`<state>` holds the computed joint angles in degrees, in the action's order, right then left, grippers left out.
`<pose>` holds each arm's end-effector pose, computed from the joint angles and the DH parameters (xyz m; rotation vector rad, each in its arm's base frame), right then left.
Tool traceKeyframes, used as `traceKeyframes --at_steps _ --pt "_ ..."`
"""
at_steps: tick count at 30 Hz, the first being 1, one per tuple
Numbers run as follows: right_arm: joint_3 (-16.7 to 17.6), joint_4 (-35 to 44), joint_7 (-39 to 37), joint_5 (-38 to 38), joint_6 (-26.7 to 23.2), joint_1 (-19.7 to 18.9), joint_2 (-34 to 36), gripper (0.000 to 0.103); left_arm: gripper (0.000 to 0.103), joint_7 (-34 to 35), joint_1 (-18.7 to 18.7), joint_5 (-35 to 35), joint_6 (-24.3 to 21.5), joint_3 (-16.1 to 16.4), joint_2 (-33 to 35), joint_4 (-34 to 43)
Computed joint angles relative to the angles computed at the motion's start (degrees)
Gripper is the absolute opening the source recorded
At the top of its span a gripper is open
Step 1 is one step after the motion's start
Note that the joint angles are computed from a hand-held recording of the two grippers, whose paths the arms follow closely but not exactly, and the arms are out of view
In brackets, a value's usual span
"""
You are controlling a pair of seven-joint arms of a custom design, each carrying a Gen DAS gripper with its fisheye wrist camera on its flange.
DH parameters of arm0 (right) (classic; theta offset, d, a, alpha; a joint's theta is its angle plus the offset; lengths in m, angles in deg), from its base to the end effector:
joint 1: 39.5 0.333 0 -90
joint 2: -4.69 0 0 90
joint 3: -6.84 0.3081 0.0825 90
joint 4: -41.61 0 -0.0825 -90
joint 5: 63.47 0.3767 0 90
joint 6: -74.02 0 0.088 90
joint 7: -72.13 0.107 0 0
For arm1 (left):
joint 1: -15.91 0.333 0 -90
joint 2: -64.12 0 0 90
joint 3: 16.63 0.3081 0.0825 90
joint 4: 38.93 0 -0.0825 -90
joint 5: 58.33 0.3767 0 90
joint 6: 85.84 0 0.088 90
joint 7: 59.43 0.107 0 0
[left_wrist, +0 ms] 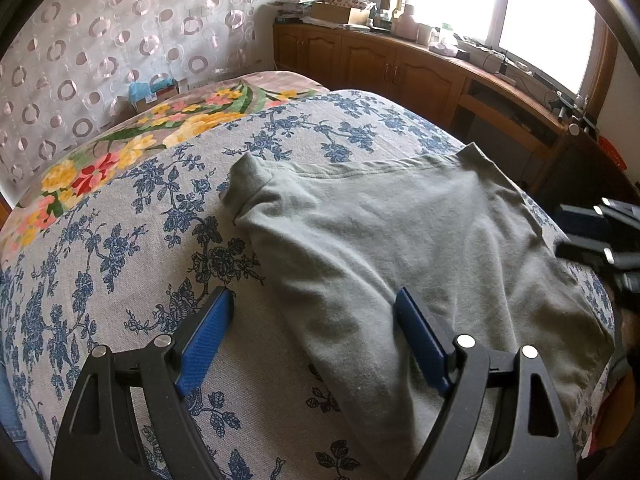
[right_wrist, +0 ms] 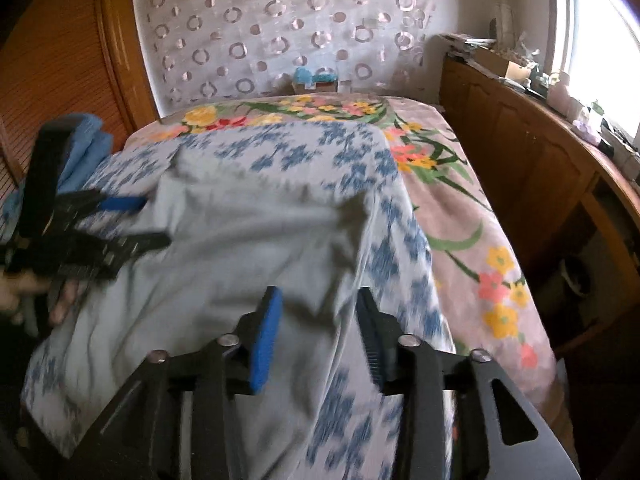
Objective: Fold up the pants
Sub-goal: 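Press the folded edge flat with the right tool, then open and lift it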
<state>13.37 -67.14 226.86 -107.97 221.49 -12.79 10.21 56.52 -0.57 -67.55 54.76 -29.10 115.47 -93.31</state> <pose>0.5127 0.3473 0.5069 -1.7354 1.7518 -0.7020 0.7430 -0.3219 0.4092 -1.1283 2.5271 -0.9236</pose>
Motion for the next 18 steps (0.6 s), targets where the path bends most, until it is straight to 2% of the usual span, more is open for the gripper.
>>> traceKeyframes --at_steps 6,12,18 --pt "1.16 -6.11 2.67 0.01 1.15 0.02 -4.37 0.052 0.084 -3.25 -0.37 0.93 -0.35 1.47 -2.42 -2.97" --pt "2.29 -9.08 3.37 0.32 2.74 -0.73 -6.89 0.052 0.084 0.32 3.26 -3.20 12.01 -1.79 -16.75 -25.56" --pt "3.67 -10.65 7.64 -2.11 2.51 -1.01 -8.28 0.052 0.084 3.86 5.05 -7.70 18.33 -3.63 -26.69 -40.26"
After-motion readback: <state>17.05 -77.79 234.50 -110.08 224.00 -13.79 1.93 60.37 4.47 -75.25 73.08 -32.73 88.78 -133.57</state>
